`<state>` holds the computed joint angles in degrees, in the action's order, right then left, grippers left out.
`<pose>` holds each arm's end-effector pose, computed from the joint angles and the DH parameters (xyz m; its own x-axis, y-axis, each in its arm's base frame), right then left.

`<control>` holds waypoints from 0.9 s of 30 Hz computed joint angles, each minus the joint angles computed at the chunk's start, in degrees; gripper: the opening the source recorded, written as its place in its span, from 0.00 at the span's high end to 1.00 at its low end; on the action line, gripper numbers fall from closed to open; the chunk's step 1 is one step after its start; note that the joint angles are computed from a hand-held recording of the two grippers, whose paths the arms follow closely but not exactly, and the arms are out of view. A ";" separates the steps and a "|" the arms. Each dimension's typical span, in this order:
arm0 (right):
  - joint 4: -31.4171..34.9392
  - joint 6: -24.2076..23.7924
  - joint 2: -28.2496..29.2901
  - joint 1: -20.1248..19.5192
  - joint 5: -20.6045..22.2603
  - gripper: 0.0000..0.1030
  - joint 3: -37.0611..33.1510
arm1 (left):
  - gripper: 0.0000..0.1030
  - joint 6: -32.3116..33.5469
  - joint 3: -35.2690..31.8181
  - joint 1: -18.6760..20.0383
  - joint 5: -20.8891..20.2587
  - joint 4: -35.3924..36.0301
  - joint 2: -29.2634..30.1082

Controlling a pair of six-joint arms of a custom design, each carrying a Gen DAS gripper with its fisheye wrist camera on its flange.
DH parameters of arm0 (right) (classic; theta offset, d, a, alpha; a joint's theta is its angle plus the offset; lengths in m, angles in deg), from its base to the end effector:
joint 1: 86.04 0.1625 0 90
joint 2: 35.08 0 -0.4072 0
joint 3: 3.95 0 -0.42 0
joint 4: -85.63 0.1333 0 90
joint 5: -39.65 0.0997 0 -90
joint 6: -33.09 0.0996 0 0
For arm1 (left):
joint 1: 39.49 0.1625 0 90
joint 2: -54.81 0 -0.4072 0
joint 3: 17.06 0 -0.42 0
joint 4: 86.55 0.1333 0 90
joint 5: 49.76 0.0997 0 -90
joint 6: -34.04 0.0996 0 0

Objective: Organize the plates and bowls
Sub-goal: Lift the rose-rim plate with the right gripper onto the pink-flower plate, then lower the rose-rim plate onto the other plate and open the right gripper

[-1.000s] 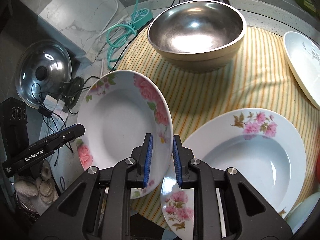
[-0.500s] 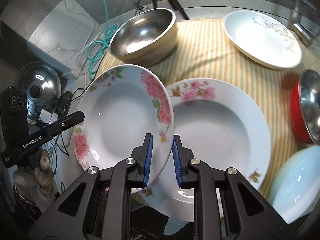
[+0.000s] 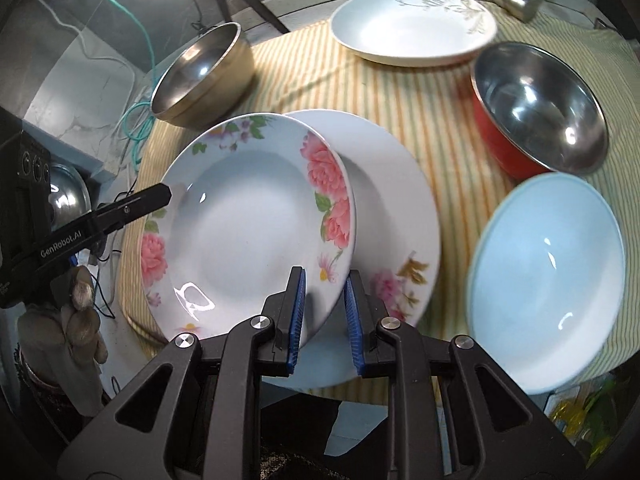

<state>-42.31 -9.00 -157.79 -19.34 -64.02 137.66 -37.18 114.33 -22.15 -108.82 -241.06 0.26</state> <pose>-0.0191 -0.3218 0.3101 -0.8903 -0.2442 0.3845 -0.3003 0.9494 -0.0923 -0.3373 -0.2986 -0.0195 -0.9314 -0.0016 -0.3639 0.1574 0.8999 -0.4068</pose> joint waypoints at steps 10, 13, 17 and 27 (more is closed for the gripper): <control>-1.03 -1.36 -2.40 -3.71 0.31 0.80 0.38 | 0.74 6.22 -3.85 2.26 -2.01 0.05 4.05; -1.43 -1.68 -2.64 -4.33 0.34 0.80 0.40 | 0.74 6.97 -4.34 2.65 -2.39 0.44 4.62; -2.48 -1.66 -2.18 -4.42 -0.27 0.80 0.44 | 0.74 7.76 -4.72 2.88 -2.73 0.64 5.13; -3.36 -2.86 -1.92 -3.01 -0.90 0.61 1.25 | 0.73 7.73 -5.56 2.72 -2.38 2.87 5.38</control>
<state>-45.67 -11.86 -159.70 -22.35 -64.92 138.92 -29.45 108.77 -19.43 -111.21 -238.18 5.64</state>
